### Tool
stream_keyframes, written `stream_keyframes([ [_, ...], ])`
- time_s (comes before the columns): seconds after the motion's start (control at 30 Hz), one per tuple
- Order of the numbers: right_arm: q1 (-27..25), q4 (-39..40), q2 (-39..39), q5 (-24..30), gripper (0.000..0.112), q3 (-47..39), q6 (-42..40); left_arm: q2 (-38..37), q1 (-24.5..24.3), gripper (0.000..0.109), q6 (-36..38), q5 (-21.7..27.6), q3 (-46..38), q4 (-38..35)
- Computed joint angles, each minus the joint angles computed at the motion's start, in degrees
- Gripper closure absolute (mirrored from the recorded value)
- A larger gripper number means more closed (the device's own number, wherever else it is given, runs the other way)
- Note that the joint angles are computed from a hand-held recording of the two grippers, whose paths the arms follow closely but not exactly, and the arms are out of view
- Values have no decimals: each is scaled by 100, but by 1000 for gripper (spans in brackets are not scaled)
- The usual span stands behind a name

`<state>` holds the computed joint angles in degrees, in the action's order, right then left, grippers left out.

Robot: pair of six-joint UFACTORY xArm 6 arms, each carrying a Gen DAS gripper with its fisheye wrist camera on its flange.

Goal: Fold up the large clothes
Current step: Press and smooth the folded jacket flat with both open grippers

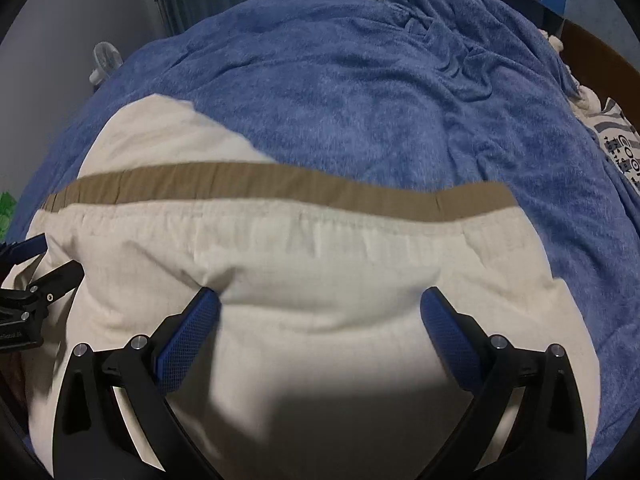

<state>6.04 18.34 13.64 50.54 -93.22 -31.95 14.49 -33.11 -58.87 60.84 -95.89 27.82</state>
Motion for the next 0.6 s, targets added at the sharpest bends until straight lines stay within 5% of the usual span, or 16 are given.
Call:
stream_keyframes([
  [0.43, -316, 439, 290, 196, 16, -383, 164, -596, 150, 12, -448, -367, 845, 91],
  [0.6, -527, -108, 479, -98, 16, -677, 697, -1162, 430, 12, -610, -955, 1640, -339],
])
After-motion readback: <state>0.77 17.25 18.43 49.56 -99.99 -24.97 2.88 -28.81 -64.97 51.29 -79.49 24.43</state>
